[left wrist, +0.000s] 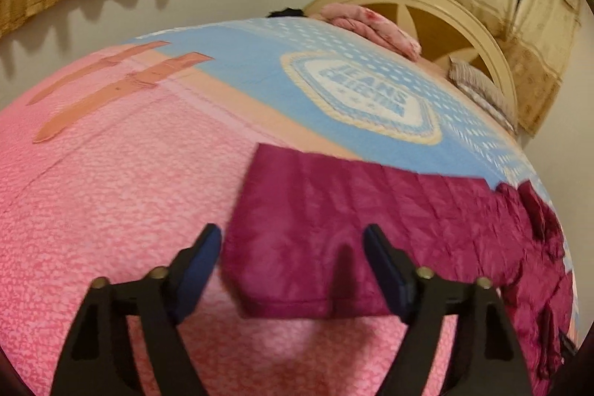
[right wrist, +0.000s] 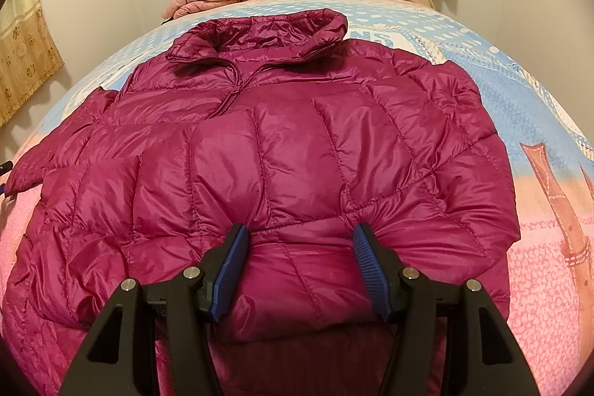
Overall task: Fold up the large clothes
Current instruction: 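Lift the held sleeve off the bed with the left tool, then carry the sleeve across the jacket body and open the left tool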
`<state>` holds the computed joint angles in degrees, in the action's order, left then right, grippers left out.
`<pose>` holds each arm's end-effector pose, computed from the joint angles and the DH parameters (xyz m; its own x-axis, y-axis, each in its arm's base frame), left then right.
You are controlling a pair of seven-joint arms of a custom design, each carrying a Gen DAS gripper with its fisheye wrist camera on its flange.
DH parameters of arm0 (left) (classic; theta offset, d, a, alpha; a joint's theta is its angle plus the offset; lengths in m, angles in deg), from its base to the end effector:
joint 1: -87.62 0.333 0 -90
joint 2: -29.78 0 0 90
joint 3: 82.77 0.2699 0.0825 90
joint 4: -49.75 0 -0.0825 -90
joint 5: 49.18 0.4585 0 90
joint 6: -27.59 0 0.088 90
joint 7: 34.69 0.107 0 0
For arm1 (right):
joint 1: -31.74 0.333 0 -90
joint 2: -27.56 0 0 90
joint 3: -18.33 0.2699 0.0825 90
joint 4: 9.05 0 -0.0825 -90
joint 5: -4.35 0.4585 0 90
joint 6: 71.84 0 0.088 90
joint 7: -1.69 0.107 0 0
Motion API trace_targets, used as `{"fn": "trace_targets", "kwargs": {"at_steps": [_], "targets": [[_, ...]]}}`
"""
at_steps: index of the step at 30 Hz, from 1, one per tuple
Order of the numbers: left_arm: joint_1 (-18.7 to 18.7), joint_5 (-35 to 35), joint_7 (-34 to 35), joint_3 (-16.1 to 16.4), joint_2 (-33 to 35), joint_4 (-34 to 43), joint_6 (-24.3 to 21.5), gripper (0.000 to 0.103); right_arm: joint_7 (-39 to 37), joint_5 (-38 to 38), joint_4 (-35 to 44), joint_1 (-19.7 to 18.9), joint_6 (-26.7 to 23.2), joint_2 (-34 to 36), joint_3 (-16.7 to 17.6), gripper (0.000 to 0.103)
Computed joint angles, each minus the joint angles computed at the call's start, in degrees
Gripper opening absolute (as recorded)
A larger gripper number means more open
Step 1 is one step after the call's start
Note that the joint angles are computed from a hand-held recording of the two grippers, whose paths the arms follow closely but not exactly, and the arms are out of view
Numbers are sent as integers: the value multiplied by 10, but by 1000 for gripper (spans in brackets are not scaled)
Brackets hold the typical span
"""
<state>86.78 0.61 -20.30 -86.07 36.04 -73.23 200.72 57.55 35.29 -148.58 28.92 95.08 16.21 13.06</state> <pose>0.6339 -0.1028 0.3301 0.2972 -0.9169 0.2662 -0.6218 -0.3975 -0.6748 0.5594 -0.1109 0.3590 -0.0122 -0.9980 -0.0625 -0.7539 0.0502 -0.6551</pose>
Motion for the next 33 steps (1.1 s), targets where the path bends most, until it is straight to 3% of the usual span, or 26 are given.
{"fn": "trace_targets", "kwargs": {"at_steps": [1, 2, 3, 4, 5, 6, 11, 18, 28, 33], "targets": [[0, -4, 10, -2, 1, 2, -8, 68, 1, -2, 0, 0, 1, 0, 1, 60], [-1, -5, 13, -3, 0, 2, -13, 56, 3, -3, -1, -1, 2, 0, 1, 60], [0, -10, 19, -4, 0, 3, -19, 32, 3, -4, -1, -1, 3, 0, 1, 60], [3, -29, 39, -8, -2, 2, -27, 18, 4, -4, -1, -1, 3, 0, 1, 61], [10, -39, 50, -15, -4, 0, -27, 14, 3, -3, -1, 0, 3, 0, 1, 61], [1, -10, 25, -2, -10, -2, -20, 12, 2, -2, -1, 0, 3, 0, 0, 61], [-2, 142, -64, -4, -54, -2, -42, 9, 2, -2, -1, 0, 3, 0, 0, 61], [9, 330, -171, -45, -116, 26, -52, 8, 1, -1, -2, 0, 3, -1, 0, 61], [-22, 452, -192, -75, -98, 107, 30, 6, -10, 19, -1, 5, 2, -2, -5, 61], [-55, 429, -132, -79, -56, 149, 59, 6, -23, 39, 1, 10, -1, -2, -10, 61]]}}
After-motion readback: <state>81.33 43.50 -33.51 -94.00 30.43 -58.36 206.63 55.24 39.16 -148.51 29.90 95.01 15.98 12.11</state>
